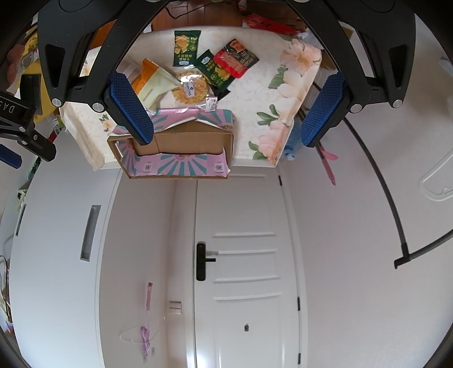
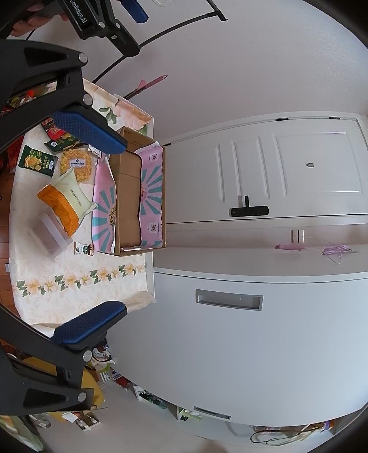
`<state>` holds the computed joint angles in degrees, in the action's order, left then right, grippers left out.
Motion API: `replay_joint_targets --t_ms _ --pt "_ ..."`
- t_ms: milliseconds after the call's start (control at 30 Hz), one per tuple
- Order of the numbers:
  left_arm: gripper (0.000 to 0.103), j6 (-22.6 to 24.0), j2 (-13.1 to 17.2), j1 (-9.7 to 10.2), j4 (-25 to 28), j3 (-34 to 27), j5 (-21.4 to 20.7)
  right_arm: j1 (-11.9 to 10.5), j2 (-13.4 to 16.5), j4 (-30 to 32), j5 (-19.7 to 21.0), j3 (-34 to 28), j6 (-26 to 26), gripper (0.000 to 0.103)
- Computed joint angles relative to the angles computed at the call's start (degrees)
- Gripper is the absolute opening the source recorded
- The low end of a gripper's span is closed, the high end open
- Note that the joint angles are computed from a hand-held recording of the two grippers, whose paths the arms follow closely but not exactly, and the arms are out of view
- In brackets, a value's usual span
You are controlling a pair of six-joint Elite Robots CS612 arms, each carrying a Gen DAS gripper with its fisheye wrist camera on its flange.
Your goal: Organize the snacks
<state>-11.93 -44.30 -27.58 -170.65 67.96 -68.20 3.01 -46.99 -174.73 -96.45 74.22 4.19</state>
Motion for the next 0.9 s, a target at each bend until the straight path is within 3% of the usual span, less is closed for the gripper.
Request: replay_joint_targets --t_ms 900 --pt "0.103 0.12 -0.01 0.08 -0.12 0.5 -0.55 -0.04 0.06 -0.44 0.13 0.02 -0.19 0.103"
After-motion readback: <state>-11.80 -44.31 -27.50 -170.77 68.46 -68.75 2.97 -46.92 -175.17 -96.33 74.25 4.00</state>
